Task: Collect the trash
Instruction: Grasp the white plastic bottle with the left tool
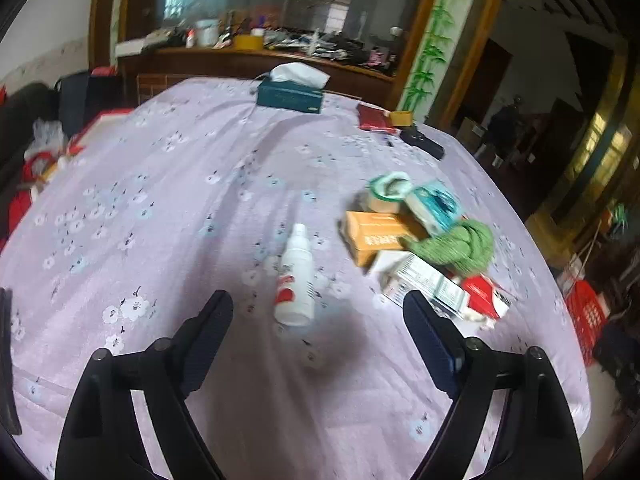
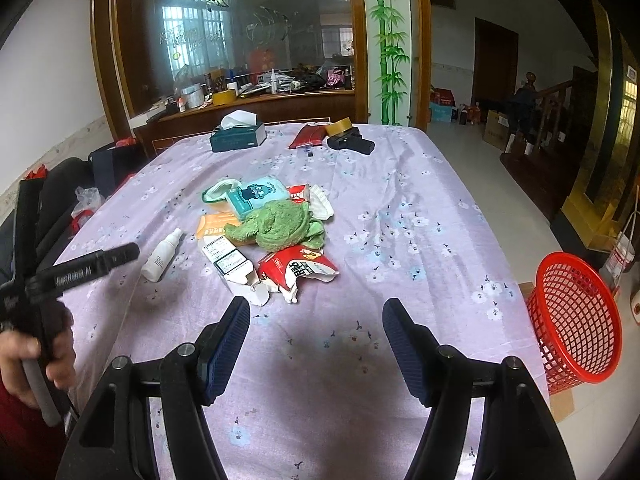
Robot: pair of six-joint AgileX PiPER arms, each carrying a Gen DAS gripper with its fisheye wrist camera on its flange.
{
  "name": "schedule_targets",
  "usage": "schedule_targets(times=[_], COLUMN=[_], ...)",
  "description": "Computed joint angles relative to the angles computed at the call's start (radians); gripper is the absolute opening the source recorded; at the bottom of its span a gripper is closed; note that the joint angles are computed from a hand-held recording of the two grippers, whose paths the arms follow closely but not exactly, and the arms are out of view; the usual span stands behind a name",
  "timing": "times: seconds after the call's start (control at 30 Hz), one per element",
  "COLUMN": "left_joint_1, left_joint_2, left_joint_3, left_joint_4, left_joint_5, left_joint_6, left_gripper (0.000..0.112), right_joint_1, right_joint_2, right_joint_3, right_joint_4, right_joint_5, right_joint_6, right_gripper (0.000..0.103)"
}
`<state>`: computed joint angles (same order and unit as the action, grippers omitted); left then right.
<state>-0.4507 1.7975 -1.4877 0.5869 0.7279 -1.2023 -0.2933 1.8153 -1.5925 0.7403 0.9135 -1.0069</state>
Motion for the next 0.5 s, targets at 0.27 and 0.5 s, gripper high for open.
schedule_targets(times=[0.27,0.5], left_joint_1=[0.117,0.102], left_joint_2=[0.097,0.254], left_joint_3=[-0.137,-0.317], left_joint_4=[-0.223,-0.226], left_joint_5=[0.007,0.15], left_joint_6=[0.195,0.263], left_gripper=[0.057,0.047], right_joint_1=[-0.014,0.006], right_joint_2=[0.032,0.083], right_joint_3=[-0.034,-0.119], right_joint_4=[0.007,0.005], right_joint_5=[0.033,0.127], right_joint_6=[0.001,-0.002], right_gripper=[0.073,0.073])
